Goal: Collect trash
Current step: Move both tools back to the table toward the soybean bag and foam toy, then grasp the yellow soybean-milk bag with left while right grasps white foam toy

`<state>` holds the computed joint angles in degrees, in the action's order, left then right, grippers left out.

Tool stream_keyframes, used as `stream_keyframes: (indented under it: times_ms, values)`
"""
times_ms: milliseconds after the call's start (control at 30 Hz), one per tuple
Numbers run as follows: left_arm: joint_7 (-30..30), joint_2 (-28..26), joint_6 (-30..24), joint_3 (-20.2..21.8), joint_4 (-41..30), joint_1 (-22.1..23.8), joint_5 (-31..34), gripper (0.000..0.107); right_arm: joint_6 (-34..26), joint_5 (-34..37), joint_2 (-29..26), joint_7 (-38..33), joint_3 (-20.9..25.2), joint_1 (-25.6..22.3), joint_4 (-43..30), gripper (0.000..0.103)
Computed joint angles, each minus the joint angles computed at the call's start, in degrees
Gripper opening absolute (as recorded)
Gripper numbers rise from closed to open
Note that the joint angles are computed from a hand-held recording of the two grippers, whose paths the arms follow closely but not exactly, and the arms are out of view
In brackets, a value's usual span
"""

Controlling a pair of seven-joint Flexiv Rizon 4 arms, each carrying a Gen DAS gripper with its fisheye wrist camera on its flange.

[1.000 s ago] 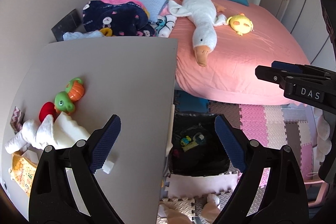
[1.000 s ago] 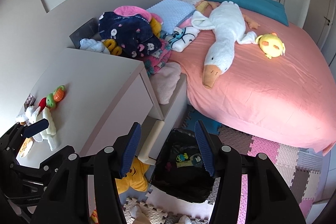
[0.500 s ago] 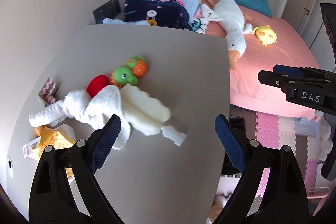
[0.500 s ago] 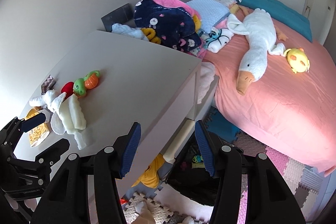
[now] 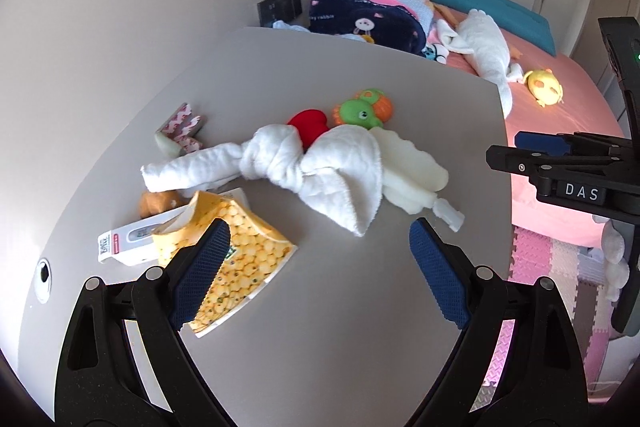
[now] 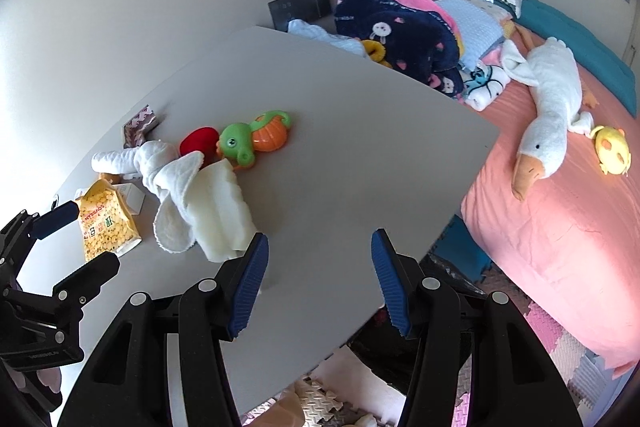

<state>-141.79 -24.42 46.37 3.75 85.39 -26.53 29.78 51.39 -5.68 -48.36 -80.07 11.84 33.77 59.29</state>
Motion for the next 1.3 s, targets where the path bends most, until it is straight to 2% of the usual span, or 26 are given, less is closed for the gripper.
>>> stream_keyframes:
  times_ms: [233,300,567,900,1000,1100,1200,1300]
  values:
    - [-3.9,4.7,-0.5,0.5,6.2,0.8,1.8,0.088,-3.8,0.3,-3.1,-2.6,1.1,2.0,-5.0,0.057]
    - [-4.8,6.0,-0.7,0.2,7.9,1.4,2.3,0.088,-4.4,0.3,-3.8,-3.2,1.0,2.8,-5.9,0.060]
    - [-7.8,9.2,0.1,-1.2,14.2,4.7,1.9,0.088,-6.7,-0.2,-6.4,-3.2,-0.5,4.9,-9.4,0.060]
    - [-5.9,8.7,9.7,-1.7,19.8,9.0,-4.9,0.088,-11.4,1.0,-10.4,-2.9,-1.0,6.2,-16.6,0.060]
    - [-4.9,8.1,12.0,-1.4,20.5,9.4,-6.2,0.083,-12.4,-1.4,-10.9,-1.2,-3.6,8.0,-17.0,0.061]
    - [-3.4,7.6,14.1,-1.2,21.2,9.7,-7.6,0.072,-7.5,-2.2,-10.1,-0.4,-4.2,8.2,-13.5,0.062]
    - [-2.2,7.2,16.6,-0.8,21.6,9.7,-8.8,0.067,-3.0,-1.0,-9.8,-1.2,-2.0,6.8,-11.6,0.069]
    - [0.2,6.4,20.4,-1.1,22.6,10.7,-11.7,0.061,-4.3,-0.9,-10.2,-2.1,-1.3,6.5,-12.9,0.070]
